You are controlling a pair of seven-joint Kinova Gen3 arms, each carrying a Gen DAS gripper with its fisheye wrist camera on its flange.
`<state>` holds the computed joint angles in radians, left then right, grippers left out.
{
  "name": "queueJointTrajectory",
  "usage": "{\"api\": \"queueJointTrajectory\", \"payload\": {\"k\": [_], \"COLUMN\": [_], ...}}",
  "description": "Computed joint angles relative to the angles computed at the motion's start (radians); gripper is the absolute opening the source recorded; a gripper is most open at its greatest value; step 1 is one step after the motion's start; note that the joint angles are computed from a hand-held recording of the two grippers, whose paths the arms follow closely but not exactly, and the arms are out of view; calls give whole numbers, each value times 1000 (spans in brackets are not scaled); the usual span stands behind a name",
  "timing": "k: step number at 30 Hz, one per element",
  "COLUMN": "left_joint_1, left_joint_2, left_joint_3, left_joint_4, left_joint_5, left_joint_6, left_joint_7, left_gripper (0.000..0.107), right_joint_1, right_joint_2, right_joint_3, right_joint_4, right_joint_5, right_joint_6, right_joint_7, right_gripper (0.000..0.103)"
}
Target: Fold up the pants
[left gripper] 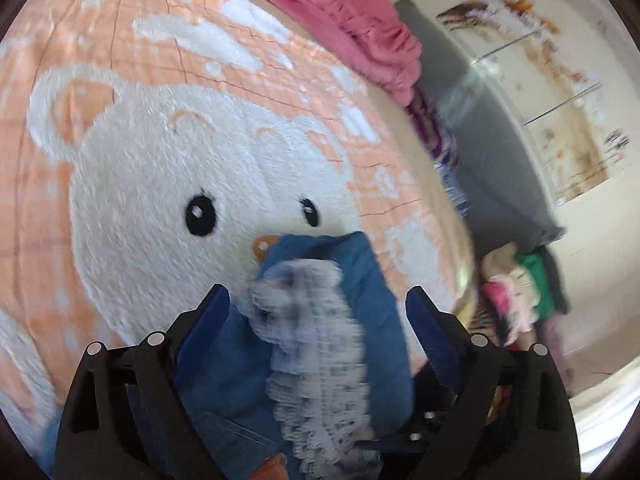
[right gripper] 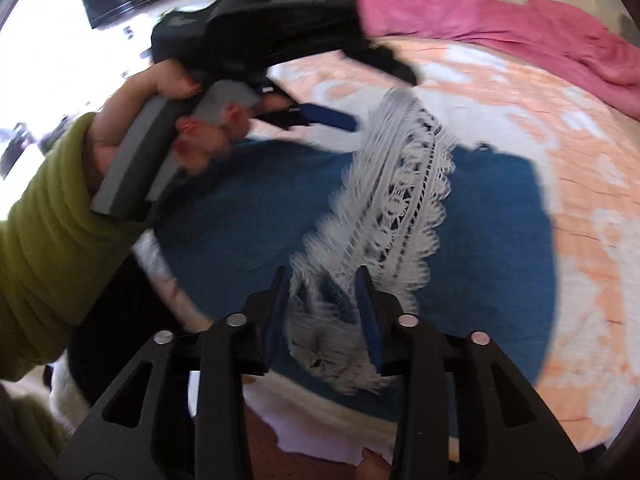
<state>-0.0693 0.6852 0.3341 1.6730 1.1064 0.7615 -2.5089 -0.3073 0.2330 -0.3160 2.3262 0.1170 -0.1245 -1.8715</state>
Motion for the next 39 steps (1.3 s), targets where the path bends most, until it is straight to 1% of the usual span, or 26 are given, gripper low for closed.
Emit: {"api": "queueJointTrajectory", "payload": {"k": [1, 3, 5, 7, 8, 10, 11, 12, 13, 14, 15, 17, 19, 21, 22, 23, 24, 27, 29, 30, 32, 33, 34, 36, 38, 39], "left_joint_1": [-12, 10, 36, 21, 20, 14, 15, 16, 17, 18, 19, 27, 43, 70, 78, 85, 85, 39, 19, 21, 19, 19, 17, 15, 20, 48], "left_joint_2": [8, -2, -9, 2, 9, 20, 25, 28, 31, 33, 34, 22, 7, -8, -8, -7, -6, 11, 23, 33, 46, 48, 50, 38, 3, -25], "left_joint_3": [13, 2, -6, 13, 15, 17, 20, 24, 26, 32, 34, 35, 29, 12, 8, 5, 10, 66, 82, 72, 67, 67, 70, 74, 83, 62], "left_joint_4": [10, 13, 10, 16, 13, 7, 5, 2, 0, 1, 1, 12, 24, 26, 22, 17, 13, 16, 17, 6, -8, -11, -13, 1, 32, 50], "left_joint_5": [18, 8, -12, 4, 5, 1, 5, 4, 4, 9, 9, 7, -5, -34, -49, -67, -79, -58, -54, -58, -66, -66, -65, -56, -51, -46], "left_joint_6": [2, -17, -52, -57, -58, -57, -65, -67, -69, -75, -77, -92, -113, -142, -149, -154, -160, -173, -171, -149, -131, -129, -127, -145, -202, -241], "left_joint_7": [-24, -35, -34, -59, -64, -75, -83, -87, -89, -96, -99, -101, -92, -47, -23, 1, 10, -48, -68, -54, -34, -31, -31, -41, -62, -76], "left_gripper": [89, 89, 89, 89, 89, 89, 89, 88, 88, 87, 86, 72, 70, 62, 60, 55, 52, 37, 30, 27, 23, 22, 21, 20, 20, 20], "right_joint_1": [35, 128, 221, 293, 339, 432, 478, 522, 568, 610, 656, 749, 841, 919, 938, 939, 949, 946, 965, 980, 1027, 1038, 1046, 1062, 1069, 1050], "right_joint_2": [0, -21, -53, -89, -108, -114, -111, -107, -93, -79, -47, 4, 77, 168, 207, 253, 288, 408, 472, 499, 552, 564, 568, 555, 516, 471], "right_joint_3": [-38, -116, -178, -201, -207, -231, -232, -252, -261, -287, -312, -384, -474, -563, -587, -592, -613, -637, -663, -682, -736, -749, -758, -776, -776, -753], "right_joint_4": [2, 20, 41, 55, 57, 39, 23, 14, -9, -18, -46, -91, -137, -193, -225, -260, -280, -370, -398, -403, -399, -395, -387, -349, -303, -280], "right_joint_5": [31, 103, 117, 65, 26, -3, 1, 22, 59, 99, 140, 176, 170, 138, 137, 152, 150, 114, 102, 91, 61, 48, 37, 22, 3, -7], "right_joint_6": [0, -8, -17, -16, -3, 32, 56, 63, 83, 88, 106, 146, 162, 201, 228, 253, 267, 340, 348, 341, 322, 312, 299, 243, 162, 121], "right_joint_7": [-18, -82, -107, -77, -46, -29, -45, -69, -107, -145, -176, -210, -178, -106, -90, -89, -72, 8, 50, 76, 121, 138, 154, 189, 215, 229], "right_gripper": [45, 48, 51, 55, 56, 57, 57, 58, 58, 58, 58, 58, 58, 58, 58, 58, 58, 58, 57, 54, 53, 51, 34, 9, 9, 9]}}
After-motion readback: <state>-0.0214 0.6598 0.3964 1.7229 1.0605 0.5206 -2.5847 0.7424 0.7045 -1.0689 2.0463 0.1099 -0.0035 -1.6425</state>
